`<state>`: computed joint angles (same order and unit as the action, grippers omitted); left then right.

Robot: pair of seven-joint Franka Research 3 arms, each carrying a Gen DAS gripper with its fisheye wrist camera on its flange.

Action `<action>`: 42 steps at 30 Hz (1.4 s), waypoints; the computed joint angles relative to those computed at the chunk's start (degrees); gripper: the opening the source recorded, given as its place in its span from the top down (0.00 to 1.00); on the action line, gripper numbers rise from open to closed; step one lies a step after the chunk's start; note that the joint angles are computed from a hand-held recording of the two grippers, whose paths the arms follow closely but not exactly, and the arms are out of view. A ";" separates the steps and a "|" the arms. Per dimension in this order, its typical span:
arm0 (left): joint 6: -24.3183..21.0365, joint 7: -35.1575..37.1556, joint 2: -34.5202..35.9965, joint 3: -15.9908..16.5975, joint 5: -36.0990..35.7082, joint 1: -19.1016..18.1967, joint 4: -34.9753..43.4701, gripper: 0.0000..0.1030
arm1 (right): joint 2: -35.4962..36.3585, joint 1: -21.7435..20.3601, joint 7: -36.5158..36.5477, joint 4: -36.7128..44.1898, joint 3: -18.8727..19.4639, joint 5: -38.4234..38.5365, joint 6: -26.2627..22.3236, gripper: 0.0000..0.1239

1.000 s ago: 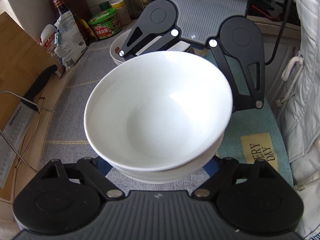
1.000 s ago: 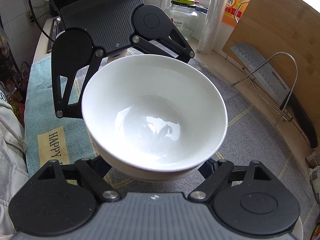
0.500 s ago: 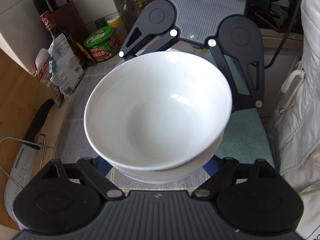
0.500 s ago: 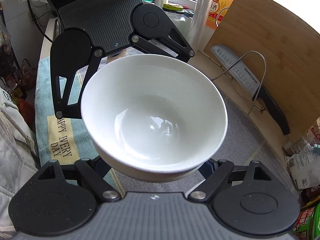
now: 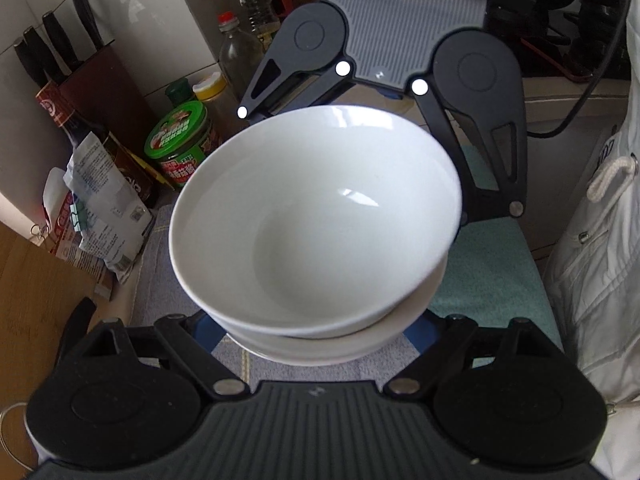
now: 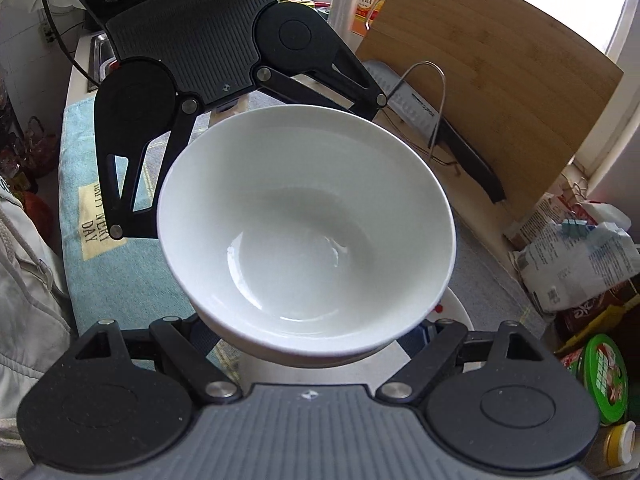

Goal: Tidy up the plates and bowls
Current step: 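Carry the bowl stack with both grippers over the plate stack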

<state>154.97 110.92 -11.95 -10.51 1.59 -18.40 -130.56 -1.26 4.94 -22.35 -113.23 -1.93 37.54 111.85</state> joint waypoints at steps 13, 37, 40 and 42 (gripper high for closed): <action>1.71 1.16 8.48 -1.34 0.95 2.36 5.44 0.14 | 7.44 -1.52 2.10 6.32 0.94 -2.02 1.52 0.27; 3.68 3.83 11.84 -2.45 -2.33 4.28 6.36 0.14 | 10.77 -1.62 5.00 9.26 2.18 -5.31 2.94 0.27; 3.76 4.30 11.86 -2.51 -3.08 4.34 6.24 0.14 | 11.03 -1.66 5.08 9.54 2.27 -5.57 2.73 0.27; 3.52 4.54 11.98 -2.52 -3.60 4.39 6.32 0.14 | 11.14 -1.67 5.24 9.64 2.30 -5.82 2.57 0.27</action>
<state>158.49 115.46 0.03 -13.03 -2.01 -14.01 -124.24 9.88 3.28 -17.11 -103.59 0.37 31.72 114.42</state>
